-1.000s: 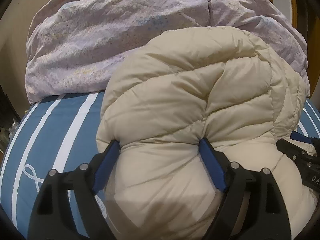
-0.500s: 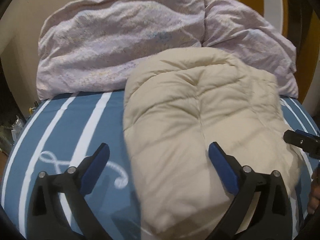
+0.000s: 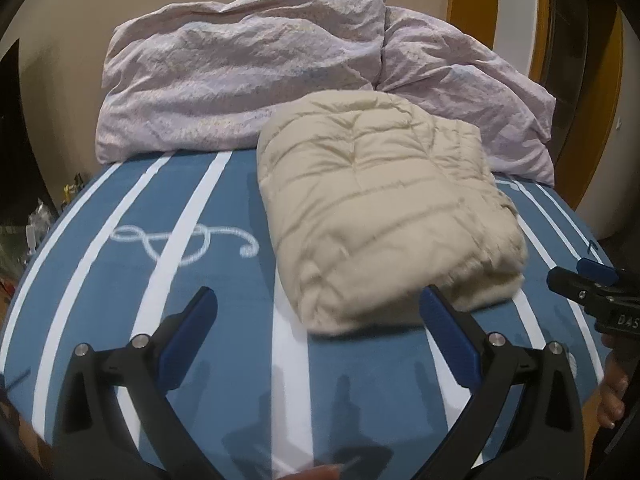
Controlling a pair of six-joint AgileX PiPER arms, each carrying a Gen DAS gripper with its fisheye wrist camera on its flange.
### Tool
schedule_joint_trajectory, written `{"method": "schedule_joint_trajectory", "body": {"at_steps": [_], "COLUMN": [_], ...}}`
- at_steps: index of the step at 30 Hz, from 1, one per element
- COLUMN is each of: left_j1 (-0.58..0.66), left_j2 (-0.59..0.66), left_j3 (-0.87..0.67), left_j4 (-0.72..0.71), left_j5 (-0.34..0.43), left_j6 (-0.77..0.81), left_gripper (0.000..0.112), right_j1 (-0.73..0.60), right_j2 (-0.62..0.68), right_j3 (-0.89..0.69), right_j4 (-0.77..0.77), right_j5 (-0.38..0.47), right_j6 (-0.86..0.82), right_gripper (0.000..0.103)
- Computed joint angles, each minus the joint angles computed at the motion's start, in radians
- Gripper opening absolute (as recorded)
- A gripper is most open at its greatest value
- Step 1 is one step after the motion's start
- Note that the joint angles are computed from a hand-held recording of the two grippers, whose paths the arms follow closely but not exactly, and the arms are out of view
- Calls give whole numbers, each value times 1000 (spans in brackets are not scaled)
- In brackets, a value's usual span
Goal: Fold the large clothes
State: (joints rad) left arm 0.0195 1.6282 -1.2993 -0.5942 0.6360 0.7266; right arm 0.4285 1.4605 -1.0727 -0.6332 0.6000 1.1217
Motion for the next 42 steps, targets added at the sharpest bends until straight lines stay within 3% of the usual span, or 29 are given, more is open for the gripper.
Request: {"method": "schedule_joint_trajectory", "body": {"at_steps": [5, 12, 27, 42], "left_j1": [28, 51, 107, 128], "left_j2": [-77, -169, -258, -285], "left_j3": [95, 179, 209, 212], "left_j4": [-48, -94, -117, -125], "left_j5": [22, 62, 179, 243], "left_j6": [38, 83, 88, 81], "left_gripper": [100, 100, 100, 100], "right_j1": [26, 99, 239, 293], "right_j2": [-65, -132, -201, -227], "right_j3": [71, 127, 118, 121], "right_j4": [78, 27, -27, -48], "right_j5": [-39, -4, 107, 130], "right_j6": [-8, 96, 158, 189], "right_gripper": [102, 102, 102, 102]}}
